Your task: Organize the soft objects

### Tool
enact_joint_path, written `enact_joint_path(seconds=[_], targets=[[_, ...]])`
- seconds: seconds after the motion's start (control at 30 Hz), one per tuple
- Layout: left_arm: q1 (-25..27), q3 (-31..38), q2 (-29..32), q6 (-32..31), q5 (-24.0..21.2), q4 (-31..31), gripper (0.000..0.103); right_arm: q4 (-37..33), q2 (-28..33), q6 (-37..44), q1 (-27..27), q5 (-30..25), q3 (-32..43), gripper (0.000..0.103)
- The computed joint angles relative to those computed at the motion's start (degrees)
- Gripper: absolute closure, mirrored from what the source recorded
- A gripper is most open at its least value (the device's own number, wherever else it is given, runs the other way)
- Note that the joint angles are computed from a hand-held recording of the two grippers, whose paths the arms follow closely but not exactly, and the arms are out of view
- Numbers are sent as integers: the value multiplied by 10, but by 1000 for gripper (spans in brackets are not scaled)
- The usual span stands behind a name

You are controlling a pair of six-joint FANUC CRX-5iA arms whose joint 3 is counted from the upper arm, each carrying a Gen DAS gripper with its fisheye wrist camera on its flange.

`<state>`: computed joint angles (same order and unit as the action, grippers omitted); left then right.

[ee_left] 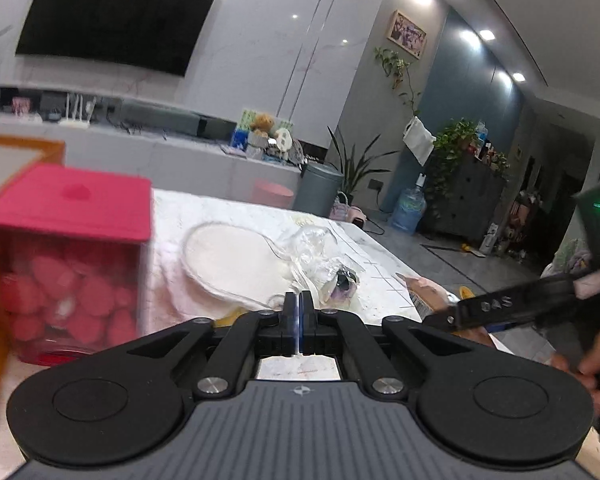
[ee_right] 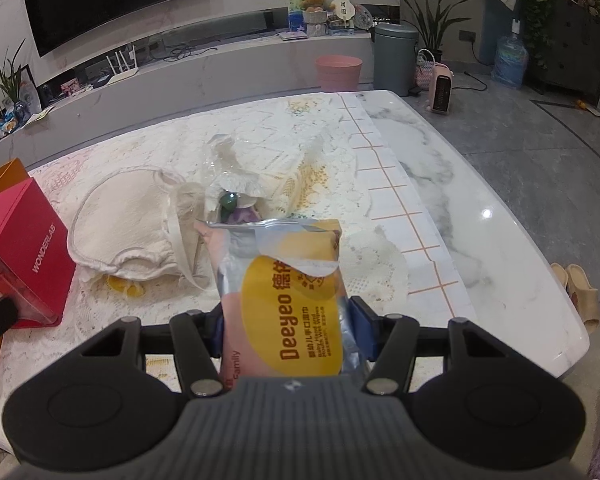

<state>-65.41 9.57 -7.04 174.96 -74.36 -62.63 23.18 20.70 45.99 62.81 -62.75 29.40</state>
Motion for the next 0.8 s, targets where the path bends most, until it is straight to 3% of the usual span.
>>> enact_joint_path(seconds=[0.03, 0.07, 0.1, 0.17, 0.3, 0.5, 0.53, 0.57, 0.6, 0.63, 0.7, 0.8], targets=[[12, -6, 0, -1, 15, 11, 88, -2, 0, 2, 1, -1, 1, 45], [36, -8, 5, -11, 37, 36, 66, -4, 0, 5, 1, -2, 1, 45], [49, -5, 13, -10, 44, 47, 54, -5, -1, 6, 2, -2, 1, 45], [49, -1, 30, 25, 37, 29, 54, -4, -4, 7, 2, 1, -2, 45], [77, -1, 44, 37, 56, 53, 54, -3, -2, 9, 0, 4, -3, 45], [89, 7, 66, 107, 39, 44, 54, -18, 6, 9, -6, -4, 6, 45], [90, 9, 69, 112, 36, 42, 54, -20, 7, 11, -7, -6, 8, 45], [94, 12, 72, 117, 34, 43, 65, -22, 9, 12, -8, -9, 11, 45], [97, 13, 72, 119, 35, 47, 89, -23, 10, 13, -8, -9, 12, 45], [104, 9, 68, 124, 44, 54, 103, -25, 11, 13, -9, -10, 12, 45], [97, -4, 56, 151, 51, 40, 102, -27, 12, 13, -11, -9, 13, 45], [69, -4, 49, 150, 18, 16, 102, -32, 10, 13, -13, -5, 12, 45]])
